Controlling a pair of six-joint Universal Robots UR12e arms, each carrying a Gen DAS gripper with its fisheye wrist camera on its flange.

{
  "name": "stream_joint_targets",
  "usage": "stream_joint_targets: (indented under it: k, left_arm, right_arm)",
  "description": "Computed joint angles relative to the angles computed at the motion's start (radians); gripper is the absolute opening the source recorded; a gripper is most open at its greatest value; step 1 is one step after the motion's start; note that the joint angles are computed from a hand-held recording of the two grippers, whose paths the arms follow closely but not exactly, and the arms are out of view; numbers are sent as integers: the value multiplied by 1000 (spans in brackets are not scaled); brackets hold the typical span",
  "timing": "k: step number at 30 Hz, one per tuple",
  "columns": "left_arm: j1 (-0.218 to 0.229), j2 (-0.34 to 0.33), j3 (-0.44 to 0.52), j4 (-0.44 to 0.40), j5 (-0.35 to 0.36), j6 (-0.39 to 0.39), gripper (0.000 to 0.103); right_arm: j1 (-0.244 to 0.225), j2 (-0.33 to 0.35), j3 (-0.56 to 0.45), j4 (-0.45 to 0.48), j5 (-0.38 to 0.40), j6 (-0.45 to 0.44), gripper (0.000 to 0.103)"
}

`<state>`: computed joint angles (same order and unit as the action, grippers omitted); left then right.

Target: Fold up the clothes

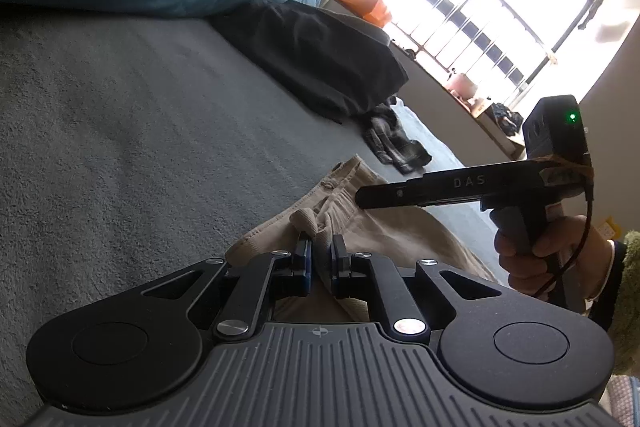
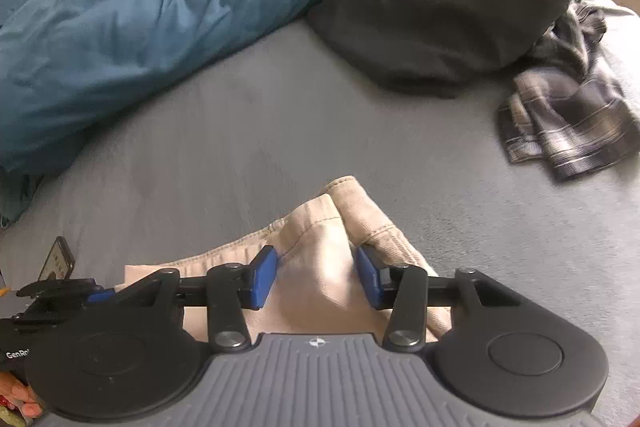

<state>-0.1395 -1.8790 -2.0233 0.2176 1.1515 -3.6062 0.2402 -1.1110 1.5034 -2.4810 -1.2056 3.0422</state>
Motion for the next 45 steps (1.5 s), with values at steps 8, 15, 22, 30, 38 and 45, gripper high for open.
stream_joint_targets:
  k: [8,15,22,30,38,45]
  left_arm:
    - [-3,-6,2,21,13,-35,8]
    - [7,-14,11,45,0,-64,7]
    - [7,-14,18,-17,12,-60,8]
    - [13,1,24,-80,16,-77,23]
    - [-6,48,9,-92,185,-134,48]
    - [-42,85,9,-74,214,-38,48]
  right_arm:
    - [15,-18,20,-12,-33,-66,6]
    - [11,-24,44,-101,-28,-26,4]
    - [18,-3,16,-63,-35,-23,4]
    - [-8,-19,63,-139,23,206,40]
    - [-70,-185,294,-407,-69,613,45]
    - [-151,-510,594,-548,-280,859,45]
